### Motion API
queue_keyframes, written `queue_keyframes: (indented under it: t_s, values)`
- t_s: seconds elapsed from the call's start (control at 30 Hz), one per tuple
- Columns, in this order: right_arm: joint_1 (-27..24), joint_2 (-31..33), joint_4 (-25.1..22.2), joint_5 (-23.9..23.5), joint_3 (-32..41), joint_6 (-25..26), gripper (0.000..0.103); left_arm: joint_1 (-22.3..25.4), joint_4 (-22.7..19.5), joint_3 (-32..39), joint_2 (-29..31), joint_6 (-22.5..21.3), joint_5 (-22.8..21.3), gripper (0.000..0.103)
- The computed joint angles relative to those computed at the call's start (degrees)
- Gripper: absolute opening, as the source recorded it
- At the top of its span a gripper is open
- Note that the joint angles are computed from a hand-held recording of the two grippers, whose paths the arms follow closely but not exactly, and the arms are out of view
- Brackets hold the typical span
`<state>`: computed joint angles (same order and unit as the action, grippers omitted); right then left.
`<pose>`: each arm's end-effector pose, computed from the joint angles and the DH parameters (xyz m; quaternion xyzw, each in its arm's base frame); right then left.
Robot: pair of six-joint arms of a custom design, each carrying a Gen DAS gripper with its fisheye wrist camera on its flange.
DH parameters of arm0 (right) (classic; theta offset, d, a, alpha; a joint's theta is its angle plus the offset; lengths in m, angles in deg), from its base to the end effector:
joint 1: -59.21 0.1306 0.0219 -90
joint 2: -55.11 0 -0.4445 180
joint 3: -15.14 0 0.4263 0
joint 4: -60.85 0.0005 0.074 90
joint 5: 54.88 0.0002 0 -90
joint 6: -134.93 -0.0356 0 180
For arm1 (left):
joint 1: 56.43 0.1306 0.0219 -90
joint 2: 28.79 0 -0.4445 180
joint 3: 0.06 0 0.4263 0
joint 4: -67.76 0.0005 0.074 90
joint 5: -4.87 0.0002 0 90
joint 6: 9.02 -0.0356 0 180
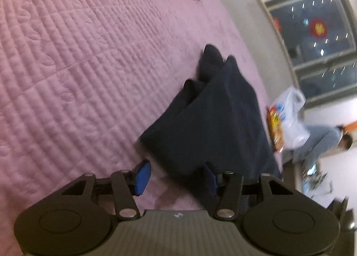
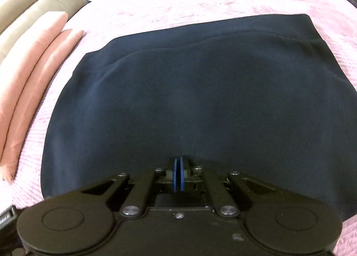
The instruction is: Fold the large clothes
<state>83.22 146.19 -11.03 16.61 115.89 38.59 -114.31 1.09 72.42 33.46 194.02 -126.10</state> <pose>0.4529 0.2136 0.5512 -0.1853 0.9408 0.2127 0.1879 0.1736 -0.2335 0.5155 -0.5048 0.7482 -0.2431 0.3554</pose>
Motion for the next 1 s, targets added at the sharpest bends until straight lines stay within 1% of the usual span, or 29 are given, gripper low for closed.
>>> queue_keyframes:
  t_s: [0.1,0.13,0.17,0.27,0.33,0.37,0.4,0.43,0.5,0.53,0.57,0.6,0.63,0.67,0.7,0.73,0.77,0.83,0.87,0.9,0.93,1.0]
  values:
    - [0.33,-0.63,0.64,0.91,-0.65,-0.53,0.000,3.17,6.06,-1.69,-0.51,-4.63,0.03,0.060]
    - [0.48,-0.71,0.73,1.26,-0.71,-0.74,0.000,4.59,8.81,-2.39,-0.68,-6.36,0.24,0.064]
    - [0.84,-0.64,0.98,1.71,-0.75,-1.19,0.000,5.86,10.94,-2.85,-0.72,-7.66,0.37,0.065]
    - [0.31,-1.30,0.59,1.86,-0.92,-1.35,0.000,9.64,16.27,-3.44,-0.16,-11.43,1.44,0.065]
    - [0.31,-1.72,0.61,2.11,-0.59,-1.78,0.000,10.94,17.07,-2.83,0.60,-12.61,2.34,0.065]
    - [0.35,-2.35,1.22,2.40,-0.65,-1.66,0.002,11.08,16.50,-2.26,1.16,-12.74,2.56,0.065]
    - [0.69,-3.16,2.33,3.77,-0.95,-1.14,0.004,10.99,15.86,-1.78,1.55,-12.85,2.58,0.064]
    - [1.32,-4.11,3.79,6.51,-1.42,-0.30,0.004,10.84,15.59,-1.62,1.86,-12.93,2.47,0.064]
    - [2.31,-5.56,6.55,10.67,-2.58,1.57,0.007,10.76,15.37,-1.38,2.17,-12.59,2.20,0.064]
    - [2.49,-5.80,7.09,11.10,-2.98,2.42,0.007,10.74,15.02,-1.13,2.44,-12.27,2.06,0.064]
    - [2.60,-5.53,6.52,10.87,-3.16,3.50,0.007,10.61,14.40,-0.71,2.88,-11.96,1.69,0.063]
    - [2.57,-4.81,4.93,9.95,-3.26,4.26,0.007,10.38,13.41,-0.14,3.33,-11.68,1.20,0.060]
    - [2.22,-4.46,4.38,7.86,-4.06,3.79,0.007,10.44,12.16,0.66,4.12,-11.86,1.16,0.047]
    - [1.78,-5.02,6.28,6.40,-5.90,2.70,0.007,10.82,11.79,1.30,4.80,-13.17,1.75,0.025]
    - [1.44,-5.45,7.86,5.54,-7.13,2.19,0.007,11.43,12.61,1.44,5.10,-15.26,2.37,0.015]
    - [1.01,-5.52,8.46,4.38,-7.55,1.72,0.007,11.12,12.37,2.16,5.54,-16.75,1.62,0.013]
    - [0.61,-5.57,8.70,3.53,-7.73,1.14,0.007,10.79,11.12,4.10,6.69,-19.41,0.43,0.012]
    - [-0.02,-5.97,9.67,2.13,-8.57,1.21,0.007,9.92,9.12,8.34,9.03,-26.42,-1.45,0.011]
    - [-0.31,-6.28,10.30,1.48,-9.16,2.02,0.007,9.43,9.66,10.40,10.18,-30.56,-2.35,0.011]
    - [-0.86,-6.45,10.67,0.30,-9.57,2.39,0.007,8.98,10.97,11.97,11.08,-34.10,-2.89,0.011]
    - [-1.70,-6.34,10.58,-1.31,-9.62,2.23,0.007,8.60,13.40,13.34,11.90,-37.89,-3.13,0.011]
    - [-4.10,-5.36,9.54,-6.13,-9.05,0.68,0.007,7.96,19.84,16.06,13.95,-45.99,-1.88,0.011]
